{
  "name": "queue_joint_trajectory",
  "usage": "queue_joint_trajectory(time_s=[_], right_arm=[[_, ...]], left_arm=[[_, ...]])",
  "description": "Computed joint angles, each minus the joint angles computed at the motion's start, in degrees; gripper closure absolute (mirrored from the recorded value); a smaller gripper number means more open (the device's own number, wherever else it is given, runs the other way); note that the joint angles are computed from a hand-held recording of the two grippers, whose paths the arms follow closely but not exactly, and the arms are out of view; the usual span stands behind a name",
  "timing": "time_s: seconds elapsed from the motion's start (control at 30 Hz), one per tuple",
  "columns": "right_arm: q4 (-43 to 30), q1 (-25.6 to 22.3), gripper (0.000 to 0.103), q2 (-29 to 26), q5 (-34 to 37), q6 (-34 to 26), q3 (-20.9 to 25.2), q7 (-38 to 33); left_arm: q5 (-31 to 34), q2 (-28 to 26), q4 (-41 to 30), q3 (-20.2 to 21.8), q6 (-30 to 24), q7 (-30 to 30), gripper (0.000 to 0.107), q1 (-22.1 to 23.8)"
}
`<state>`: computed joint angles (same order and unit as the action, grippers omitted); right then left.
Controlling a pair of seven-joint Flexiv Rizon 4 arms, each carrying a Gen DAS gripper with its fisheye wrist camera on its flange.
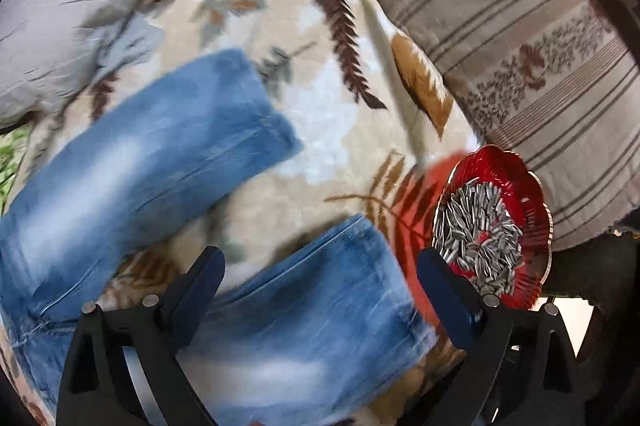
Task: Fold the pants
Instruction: 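Open both tools and release the folded jeans legs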
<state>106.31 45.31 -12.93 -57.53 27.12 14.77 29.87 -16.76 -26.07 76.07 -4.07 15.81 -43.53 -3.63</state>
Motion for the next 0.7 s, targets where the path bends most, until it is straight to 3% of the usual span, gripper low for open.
queue_joint_trajectory(time_s=[0.23, 0.33, 0.47, 0.7], right_arm=[[-5.0, 2.5, 0.023, -2.0, -2.4, -2.5, -0.1, -4.2], [-7.9, 3.1, 0.022, -4.8, -4.0, 1.2, -1.3, -6.6], [-14.7, 4.5, 0.022, -10.9, -4.6, 7.7, -3.6, -13.4], [-29.1, 7.8, 0.022, -22.5, 0.0, 16.9, -7.3, -28.4]], left_arm=[[-6.7, 5.3, 1.6, 2.1, -3.3, 10.3, 0.010, 8.7], [-7.5, 5.4, -0.1, 4.0, -6.4, 13.2, 0.010, 12.9], [-6.1, 5.3, 0.3, 6.9, -3.8, 15.5, 0.010, 17.5], [-5.5, -1.7, -5.7, 9.0, -3.7, 13.4, 0.010, 26.8]])
